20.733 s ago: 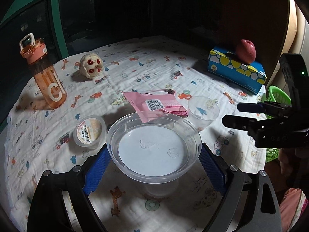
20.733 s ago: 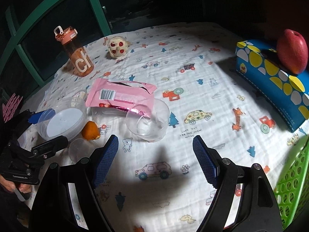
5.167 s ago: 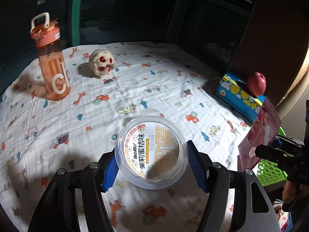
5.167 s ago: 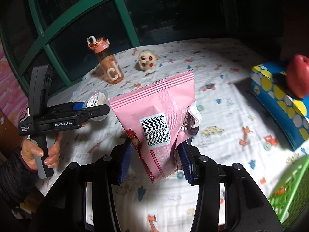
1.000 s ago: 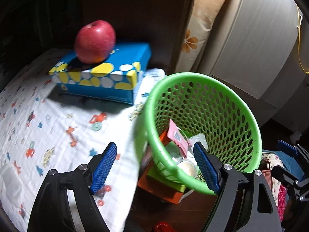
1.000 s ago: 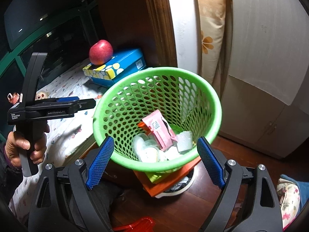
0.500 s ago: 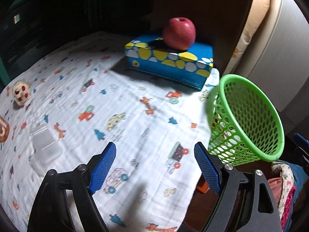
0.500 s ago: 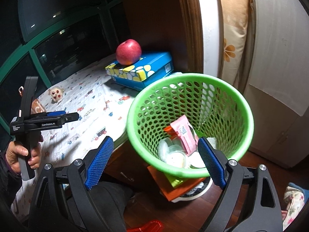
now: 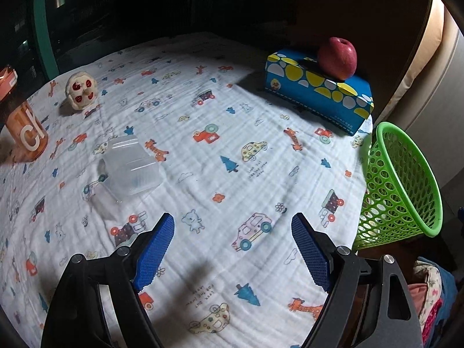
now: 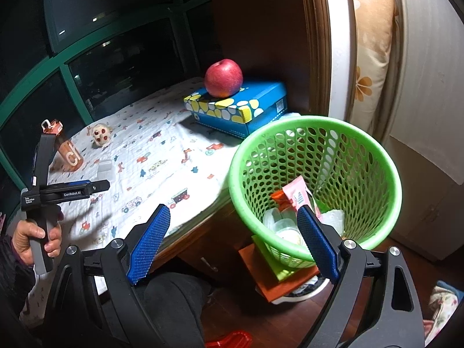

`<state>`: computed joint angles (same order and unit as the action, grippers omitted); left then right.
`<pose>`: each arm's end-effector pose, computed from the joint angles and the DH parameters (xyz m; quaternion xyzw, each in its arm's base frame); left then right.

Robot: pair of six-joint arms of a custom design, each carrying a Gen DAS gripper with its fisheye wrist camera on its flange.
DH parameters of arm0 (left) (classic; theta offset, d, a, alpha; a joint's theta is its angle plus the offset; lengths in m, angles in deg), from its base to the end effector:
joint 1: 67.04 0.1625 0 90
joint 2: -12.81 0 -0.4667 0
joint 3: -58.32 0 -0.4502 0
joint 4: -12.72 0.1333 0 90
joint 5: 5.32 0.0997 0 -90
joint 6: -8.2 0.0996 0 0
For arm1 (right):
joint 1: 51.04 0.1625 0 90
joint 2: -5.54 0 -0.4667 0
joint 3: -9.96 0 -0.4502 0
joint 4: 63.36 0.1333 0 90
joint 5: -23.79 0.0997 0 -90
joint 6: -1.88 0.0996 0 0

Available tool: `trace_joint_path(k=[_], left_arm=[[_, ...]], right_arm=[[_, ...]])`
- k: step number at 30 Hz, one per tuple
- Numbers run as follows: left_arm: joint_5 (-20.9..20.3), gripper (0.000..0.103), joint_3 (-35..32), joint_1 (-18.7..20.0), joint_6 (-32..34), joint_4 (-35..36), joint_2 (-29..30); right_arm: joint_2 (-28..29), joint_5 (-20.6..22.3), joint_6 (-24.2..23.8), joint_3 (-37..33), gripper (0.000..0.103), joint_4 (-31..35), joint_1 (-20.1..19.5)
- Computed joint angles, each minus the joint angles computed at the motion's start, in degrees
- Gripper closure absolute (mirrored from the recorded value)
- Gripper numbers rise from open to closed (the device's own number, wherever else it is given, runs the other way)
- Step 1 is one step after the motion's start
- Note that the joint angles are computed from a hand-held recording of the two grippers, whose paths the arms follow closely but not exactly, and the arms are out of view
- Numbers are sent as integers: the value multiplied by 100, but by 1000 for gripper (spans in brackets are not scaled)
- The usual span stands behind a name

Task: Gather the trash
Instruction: 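Move both open tools back over the bed toward the clear plastic box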

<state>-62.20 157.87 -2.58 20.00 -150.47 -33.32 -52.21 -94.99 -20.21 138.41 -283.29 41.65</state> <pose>-0.1384 -0.7250 0.0927 0.2559 0.9103 -0.1970 0.2591 0.1098 -0.5193 0.1733 0.0607 -0.8488 0.4354 0.2936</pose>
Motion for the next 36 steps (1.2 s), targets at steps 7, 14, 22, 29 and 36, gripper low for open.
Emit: trace_joint_path(k=[7, 14, 22, 29, 36], left_arm=[[31, 23, 145, 55, -75, -125, -145], [84, 23, 359, 105, -125, -315, -385], [197, 23, 642, 251, -277, -589, -780], [434, 23, 762, 475, -453, -777, -1079], [633, 23, 782, 718, -696, -797, -1272]], right_arm=[[80, 9, -20, -17, 15, -44, 115], [148, 94, -66, -84, 15, 112, 209], [320, 131, -194, -404, 15, 606, 380], [700, 309, -260, -1008, 15, 1399, 496], [1165, 482, -491, -1747, 15, 2130, 628]])
